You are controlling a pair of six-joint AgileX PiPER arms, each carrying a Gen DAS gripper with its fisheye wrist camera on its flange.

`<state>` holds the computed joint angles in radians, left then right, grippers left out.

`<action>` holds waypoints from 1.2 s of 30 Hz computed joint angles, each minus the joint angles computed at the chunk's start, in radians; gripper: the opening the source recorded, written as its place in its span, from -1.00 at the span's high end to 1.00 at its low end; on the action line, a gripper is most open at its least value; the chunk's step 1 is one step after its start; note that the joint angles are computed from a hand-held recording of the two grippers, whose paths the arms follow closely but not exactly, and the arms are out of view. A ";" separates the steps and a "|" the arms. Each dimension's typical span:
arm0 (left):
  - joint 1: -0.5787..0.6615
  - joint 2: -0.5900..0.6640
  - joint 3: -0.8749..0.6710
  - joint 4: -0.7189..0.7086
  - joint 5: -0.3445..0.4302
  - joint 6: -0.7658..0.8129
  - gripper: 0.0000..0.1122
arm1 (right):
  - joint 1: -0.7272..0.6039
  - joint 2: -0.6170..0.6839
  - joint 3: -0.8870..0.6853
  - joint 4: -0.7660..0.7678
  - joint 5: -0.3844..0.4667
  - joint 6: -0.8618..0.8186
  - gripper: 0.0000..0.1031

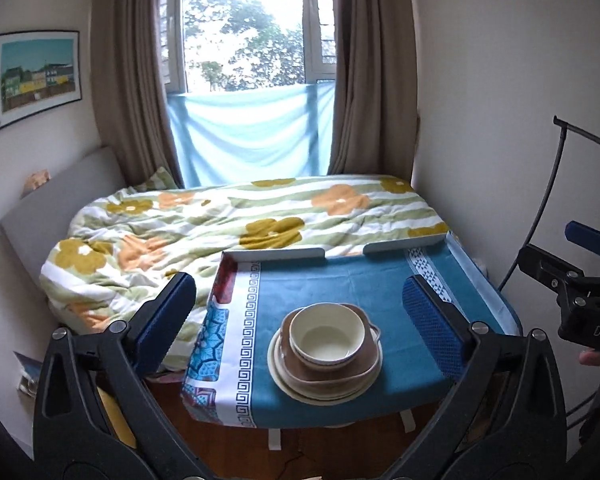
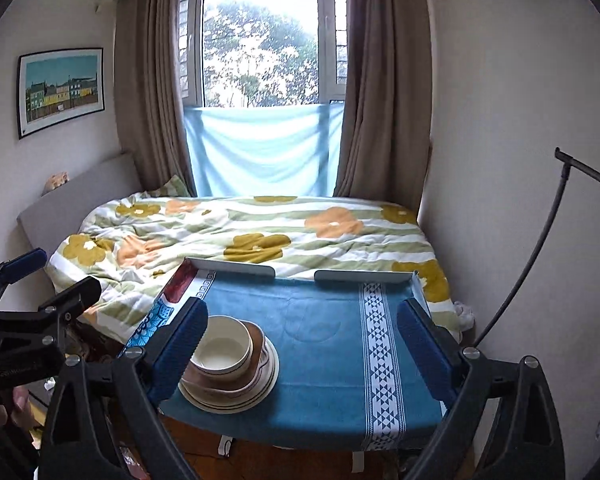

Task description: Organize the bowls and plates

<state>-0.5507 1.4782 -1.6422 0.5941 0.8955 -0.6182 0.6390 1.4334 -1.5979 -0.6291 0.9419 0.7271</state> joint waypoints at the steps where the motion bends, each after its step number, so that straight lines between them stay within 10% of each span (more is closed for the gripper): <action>1: -0.014 -0.012 0.013 0.033 0.000 -0.037 -0.83 | 0.013 -0.013 0.012 -0.034 0.007 0.028 -0.83; 36: -0.162 -0.049 0.023 0.229 0.072 -0.211 -0.83 | 0.047 -0.079 0.066 -0.165 0.037 0.155 -0.98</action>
